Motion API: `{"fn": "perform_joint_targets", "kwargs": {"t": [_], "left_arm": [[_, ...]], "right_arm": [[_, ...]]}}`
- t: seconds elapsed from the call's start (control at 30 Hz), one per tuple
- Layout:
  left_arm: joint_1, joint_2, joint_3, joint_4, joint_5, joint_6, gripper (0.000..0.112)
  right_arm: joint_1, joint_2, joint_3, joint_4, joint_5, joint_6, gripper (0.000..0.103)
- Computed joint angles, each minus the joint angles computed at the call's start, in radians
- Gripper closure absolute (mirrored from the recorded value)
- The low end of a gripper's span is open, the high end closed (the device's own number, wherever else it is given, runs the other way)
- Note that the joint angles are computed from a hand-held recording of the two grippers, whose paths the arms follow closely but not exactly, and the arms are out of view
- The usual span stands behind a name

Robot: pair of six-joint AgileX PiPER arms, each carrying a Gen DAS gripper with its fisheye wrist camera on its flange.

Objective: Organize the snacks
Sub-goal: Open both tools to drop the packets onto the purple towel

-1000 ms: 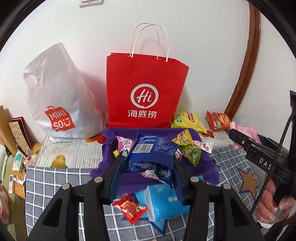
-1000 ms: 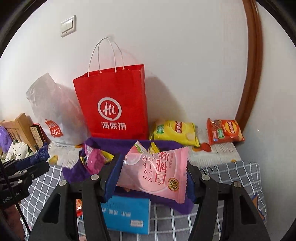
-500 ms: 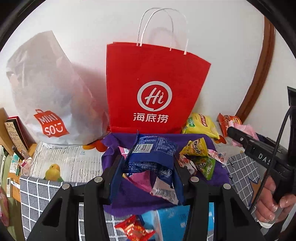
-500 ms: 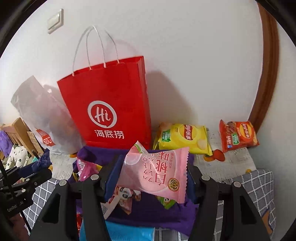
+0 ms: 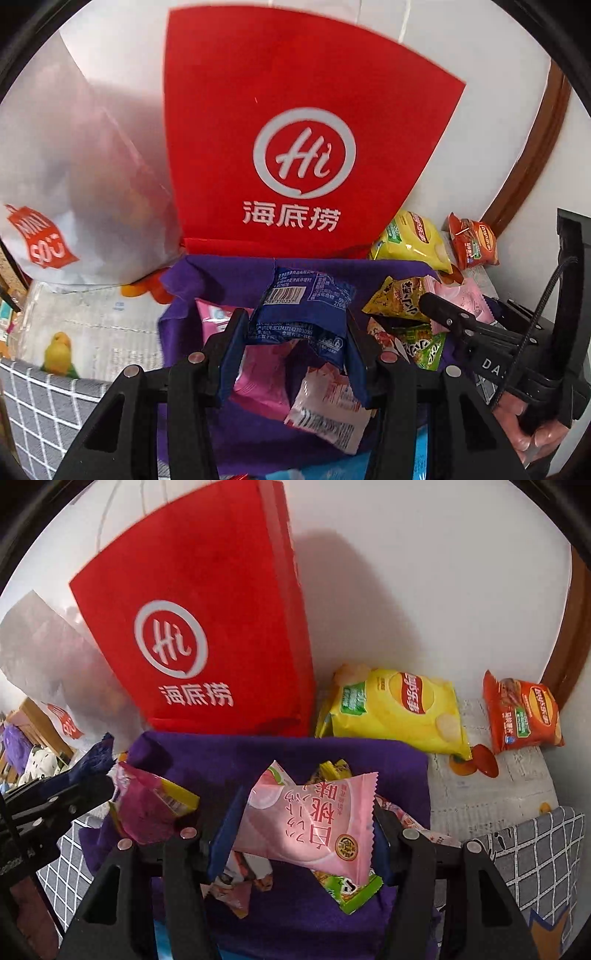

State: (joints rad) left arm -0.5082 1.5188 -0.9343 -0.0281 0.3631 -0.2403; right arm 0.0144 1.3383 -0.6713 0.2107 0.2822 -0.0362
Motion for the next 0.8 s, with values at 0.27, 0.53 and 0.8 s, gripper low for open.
{"fn": "perform_joint_targets", "kwargs": {"t": [0.27, 0.53, 0.8], "left_arm": [[0.007, 0.098, -0.024, -0.119, -0.018, 0.127, 0.066], [-0.009, 0.109, -0.011, -0.115, -0.047, 0.14, 0.066], [-0.028, 0.111, -0.014, -0.085, -0.05, 0.1, 0.05]], "right_arm": [[-0.038, 0.068, -0.005, 0.12, -0.001, -0.166, 0.041], [-0.066, 0.037, 0.008, 0.194, 0.003, -0.246, 0.028], [-0.128, -0.042, 0.019, 0.241, 0.034, -0.303, 0.028]]}}
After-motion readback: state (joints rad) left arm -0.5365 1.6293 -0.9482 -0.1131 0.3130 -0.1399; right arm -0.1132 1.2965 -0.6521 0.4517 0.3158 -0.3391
